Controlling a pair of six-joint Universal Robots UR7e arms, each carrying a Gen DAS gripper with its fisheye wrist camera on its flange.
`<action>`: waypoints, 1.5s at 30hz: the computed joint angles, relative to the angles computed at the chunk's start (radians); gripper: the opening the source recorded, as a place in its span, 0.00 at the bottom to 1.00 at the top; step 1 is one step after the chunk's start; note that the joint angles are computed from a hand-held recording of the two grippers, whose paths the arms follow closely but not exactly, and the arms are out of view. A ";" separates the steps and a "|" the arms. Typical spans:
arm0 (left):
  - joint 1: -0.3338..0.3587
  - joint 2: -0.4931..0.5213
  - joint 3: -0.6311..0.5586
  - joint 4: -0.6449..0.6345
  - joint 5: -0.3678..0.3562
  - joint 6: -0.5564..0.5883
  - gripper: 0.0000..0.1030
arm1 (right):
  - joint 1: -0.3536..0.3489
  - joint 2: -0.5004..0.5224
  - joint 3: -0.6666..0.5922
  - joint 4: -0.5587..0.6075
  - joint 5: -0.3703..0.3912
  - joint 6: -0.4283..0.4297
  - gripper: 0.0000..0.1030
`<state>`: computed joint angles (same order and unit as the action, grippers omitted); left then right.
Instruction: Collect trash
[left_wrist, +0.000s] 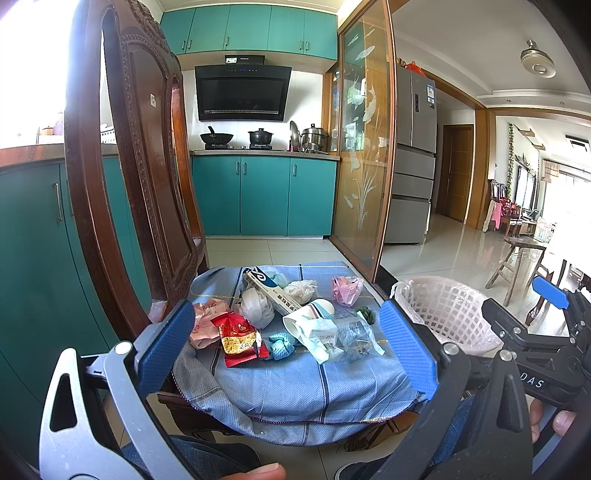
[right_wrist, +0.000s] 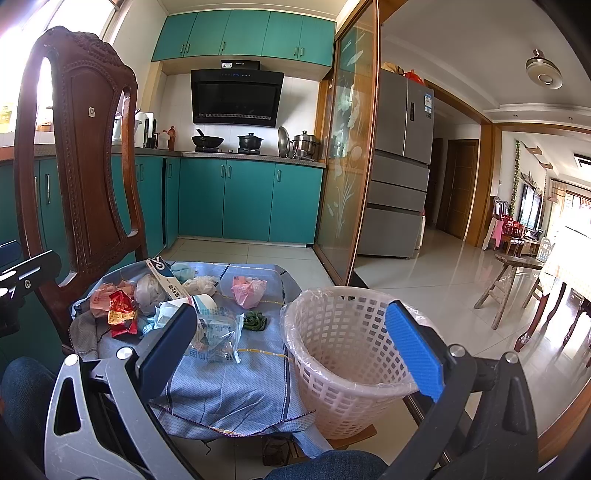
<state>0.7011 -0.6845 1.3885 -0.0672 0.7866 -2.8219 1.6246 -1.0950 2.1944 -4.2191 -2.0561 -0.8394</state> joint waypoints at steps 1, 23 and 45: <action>0.000 0.000 -0.001 0.001 0.000 0.000 0.97 | 0.000 0.000 0.000 0.000 0.000 0.000 0.97; 0.002 0.002 -0.002 0.000 0.001 -0.001 0.97 | 0.000 0.003 0.001 -0.004 0.001 -0.002 0.97; 0.045 0.151 -0.196 0.357 -0.024 -0.197 0.97 | -0.043 -0.003 -0.055 0.257 -0.033 0.104 0.97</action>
